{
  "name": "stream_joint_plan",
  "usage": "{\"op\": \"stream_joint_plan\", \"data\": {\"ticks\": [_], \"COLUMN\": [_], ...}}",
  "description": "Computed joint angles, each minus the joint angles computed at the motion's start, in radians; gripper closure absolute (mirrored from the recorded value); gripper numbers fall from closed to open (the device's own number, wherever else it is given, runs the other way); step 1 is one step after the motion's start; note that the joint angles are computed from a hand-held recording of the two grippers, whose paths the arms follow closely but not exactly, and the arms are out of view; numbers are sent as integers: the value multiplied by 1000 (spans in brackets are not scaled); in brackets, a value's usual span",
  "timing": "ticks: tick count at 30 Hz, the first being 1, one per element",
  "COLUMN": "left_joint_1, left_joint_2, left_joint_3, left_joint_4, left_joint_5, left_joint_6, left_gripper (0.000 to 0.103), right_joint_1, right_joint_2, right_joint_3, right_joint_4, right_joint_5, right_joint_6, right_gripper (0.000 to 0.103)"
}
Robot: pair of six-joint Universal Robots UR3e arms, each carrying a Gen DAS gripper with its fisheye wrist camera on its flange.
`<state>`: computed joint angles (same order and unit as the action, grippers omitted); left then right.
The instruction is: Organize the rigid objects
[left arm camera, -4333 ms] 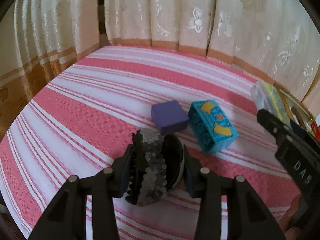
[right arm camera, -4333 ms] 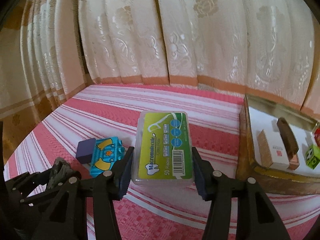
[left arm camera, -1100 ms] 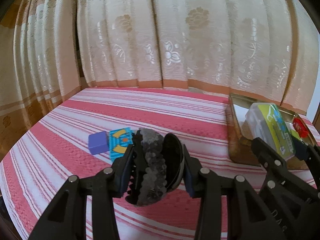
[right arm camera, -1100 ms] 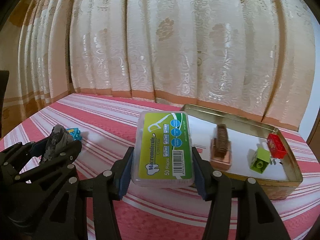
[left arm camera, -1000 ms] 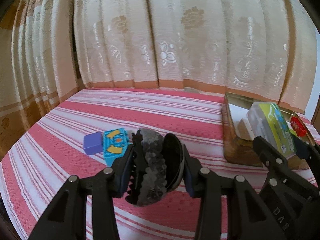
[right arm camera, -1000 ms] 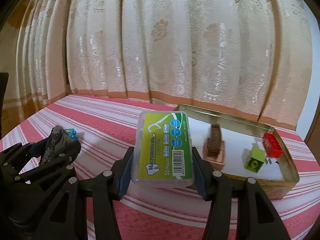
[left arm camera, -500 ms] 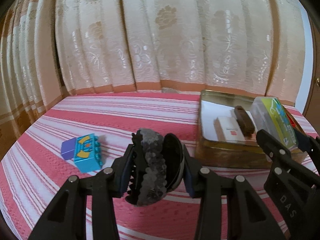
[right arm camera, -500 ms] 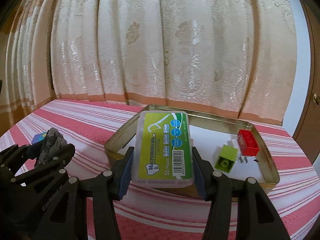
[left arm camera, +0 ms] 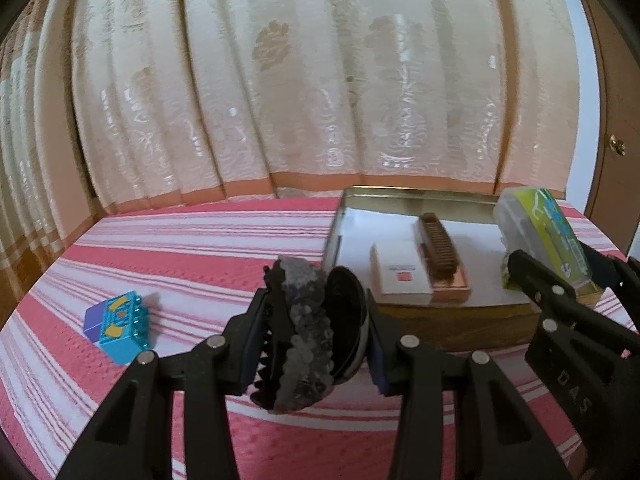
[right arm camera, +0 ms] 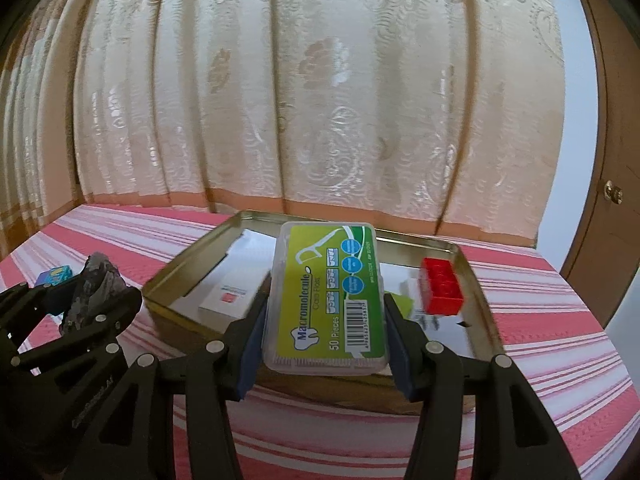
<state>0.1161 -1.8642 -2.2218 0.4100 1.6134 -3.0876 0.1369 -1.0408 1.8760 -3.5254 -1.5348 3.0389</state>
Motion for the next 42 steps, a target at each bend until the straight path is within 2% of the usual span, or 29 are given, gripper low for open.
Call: {"op": "stream_joint_plan", "data": {"ticks": [14, 29, 36, 42], "left_joint_1": [-123, -204, -194, -201], "left_joint_2": [-103, -228, -276, -315], "left_joint_3": [157, 398, 537, 626], "left_joint_4": [-28, -160, -331, -411], "left_joint_5": [36, 51, -3, -9], "left_joint_6": [-1, -20, -57, -66], "left_gripper": [60, 60, 60, 60], "right_joint_1": [-81, -133, -133, -138], "right_joint_2": [3, 70, 98, 128], "right_joint_3": [-16, -160, -224, -296], "right_joint_4": [17, 114, 173, 248], "right_joint_5": [5, -67, -74, -54], "right_joint_6": [-9, 46, 59, 73], "right_gripper": [47, 47, 47, 47]}}
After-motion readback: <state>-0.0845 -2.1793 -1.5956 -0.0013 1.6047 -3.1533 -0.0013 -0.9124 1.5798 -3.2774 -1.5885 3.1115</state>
